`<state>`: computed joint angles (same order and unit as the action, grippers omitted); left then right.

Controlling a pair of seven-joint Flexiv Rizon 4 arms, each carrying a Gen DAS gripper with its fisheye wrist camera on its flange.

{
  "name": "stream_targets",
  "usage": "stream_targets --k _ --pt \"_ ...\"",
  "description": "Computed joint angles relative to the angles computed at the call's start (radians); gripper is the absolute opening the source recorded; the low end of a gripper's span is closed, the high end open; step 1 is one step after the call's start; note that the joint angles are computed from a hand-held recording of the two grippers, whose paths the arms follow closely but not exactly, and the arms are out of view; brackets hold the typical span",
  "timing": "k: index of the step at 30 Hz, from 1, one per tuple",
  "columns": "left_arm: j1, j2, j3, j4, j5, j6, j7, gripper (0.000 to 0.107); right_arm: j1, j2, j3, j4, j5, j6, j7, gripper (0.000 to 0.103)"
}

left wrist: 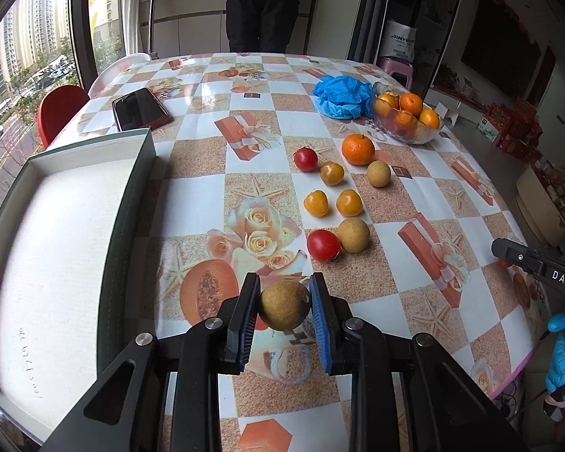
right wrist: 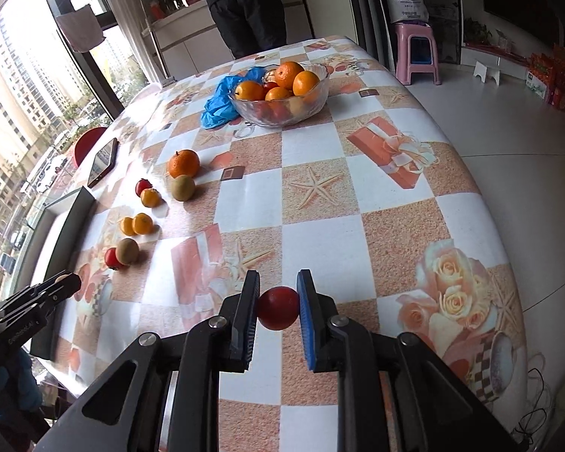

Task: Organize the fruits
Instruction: 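Close left gripper on brown round fruit while right gripper closes on red tomato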

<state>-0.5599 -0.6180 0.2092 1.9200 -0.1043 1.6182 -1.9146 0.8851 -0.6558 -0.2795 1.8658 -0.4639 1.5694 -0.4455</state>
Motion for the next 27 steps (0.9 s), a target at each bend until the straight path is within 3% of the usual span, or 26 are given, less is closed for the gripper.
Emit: stream_targets --k 4,9,15,23,27 --pt "-0.016 0.039 0.028 0.044 0.009 0.033 -0.001 0.029 -0.004 0.000 0.036 -0.037 -0.015 -0.025 -0.015 0.022" --pt "-0.035 0.081 0.069 0.103 0.002 0.075 0.007 0.029 -0.053 -0.024 0.149 -0.124 -0.022 -0.055 -0.048 0.022" --pt "-0.111 0.110 0.192 0.174 -0.042 0.125 0.031 0.028 -0.106 -0.091 0.299 -0.277 -0.012 -0.134 -0.130 0.022" --pt "-0.063 0.141 0.210 0.278 -0.143 0.189 0.090 0.029 -0.115 -0.244 0.471 -0.577 0.057 -0.294 -0.323 0.022" --pt "0.003 0.146 0.173 0.321 -0.182 0.216 0.119 0.028 -0.087 -0.321 0.519 -0.734 0.102 -0.383 -0.424 0.022"
